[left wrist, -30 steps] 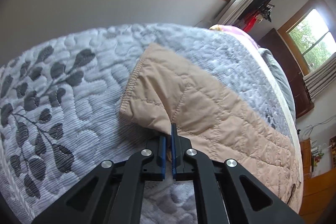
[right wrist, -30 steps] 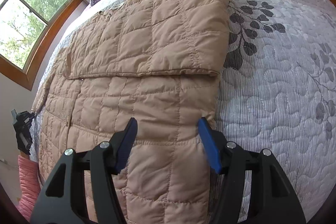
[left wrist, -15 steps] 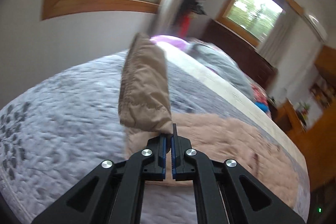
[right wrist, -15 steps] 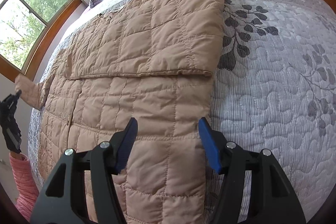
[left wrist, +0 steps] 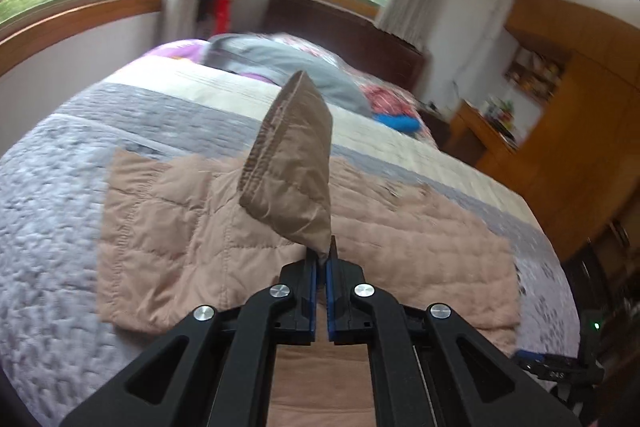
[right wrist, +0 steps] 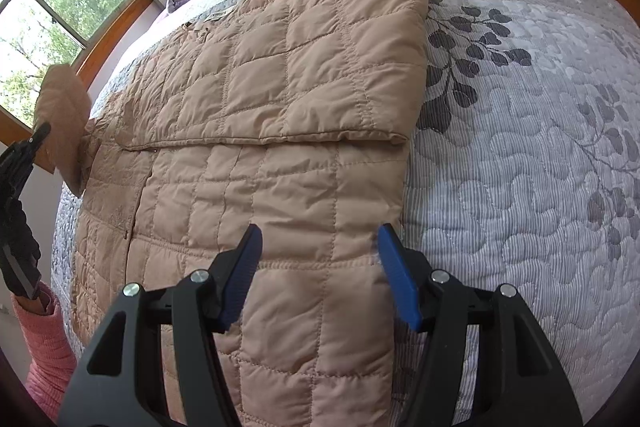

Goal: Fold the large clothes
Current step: 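Grasp the other sleeve cuff with the left gripper and lift it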

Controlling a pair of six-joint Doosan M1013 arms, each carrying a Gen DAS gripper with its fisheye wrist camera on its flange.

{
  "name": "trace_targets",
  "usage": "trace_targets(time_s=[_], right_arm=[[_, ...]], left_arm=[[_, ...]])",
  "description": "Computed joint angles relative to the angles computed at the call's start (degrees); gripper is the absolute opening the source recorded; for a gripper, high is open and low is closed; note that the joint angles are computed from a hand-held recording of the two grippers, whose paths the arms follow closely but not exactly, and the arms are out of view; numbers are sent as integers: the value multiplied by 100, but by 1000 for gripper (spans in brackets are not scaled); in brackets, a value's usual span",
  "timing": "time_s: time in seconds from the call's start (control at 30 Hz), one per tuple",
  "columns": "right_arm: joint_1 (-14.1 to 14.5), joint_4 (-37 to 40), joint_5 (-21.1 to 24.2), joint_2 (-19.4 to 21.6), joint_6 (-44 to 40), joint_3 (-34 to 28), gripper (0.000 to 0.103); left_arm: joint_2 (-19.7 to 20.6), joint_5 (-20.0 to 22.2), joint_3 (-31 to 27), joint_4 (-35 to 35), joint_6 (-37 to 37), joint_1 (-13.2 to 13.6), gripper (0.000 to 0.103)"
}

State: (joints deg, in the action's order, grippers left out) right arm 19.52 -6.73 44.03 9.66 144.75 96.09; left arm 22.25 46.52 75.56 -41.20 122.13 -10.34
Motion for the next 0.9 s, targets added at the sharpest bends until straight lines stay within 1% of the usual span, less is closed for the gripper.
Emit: trace_targets(time_s=[0.17, 0.23, 0.33, 0.37, 0.4, 0.47, 0.53, 0.6, 0.63, 0.7, 0.77, 0.8, 0.87, 0.9], right_arm=[[2, 5, 35, 11, 4, -14, 60], [-9, 35, 44, 12, -10, -17, 60], [-26, 71, 54, 19, -38, -23, 60], [-32, 82, 56, 24, -53, -24, 60], [-33, 85, 64, 30, -55, -28, 60], [-30, 80, 79, 39, -52, -35, 60], [-21, 45, 115, 46, -34, -55, 60], [-1, -2, 161, 53, 16, -89, 60], [8, -12, 171, 54, 22, -107, 60], [41, -30, 153, 60, -30, -164, 60], [66, -15, 152, 92, -126, -260, 60], [72, 31, 130, 113, -200, -312, 60], [72, 232, 49, 185, -437, -455, 60], [74, 355, 29, 249, -589, -565, 60]], left_arm=[[177, 183, -80, 378, -244, -256, 3], [287, 395, -147, 543, -418, -347, 3], [457, 670, -217, 704, -501, -367, 5], [527, 823, -267, 763, -517, -379, 5], [549, 917, -275, 754, -477, -361, 9], [545, 1095, -252, 584, -331, -328, 22], [531, 1427, -237, 89, 109, -224, 46], [462, 1694, -180, -297, 478, -113, 56], [426, 1860, -154, -534, 694, -31, 57], [357, 2007, -122, -779, 879, 114, 58], [308, 1847, -115, -674, 763, 173, 58], [276, 1579, -134, -322, 519, 194, 58], [247, 1104, -163, 392, 61, 148, 58], [265, 831, -205, 1051, -430, 105, 57]])
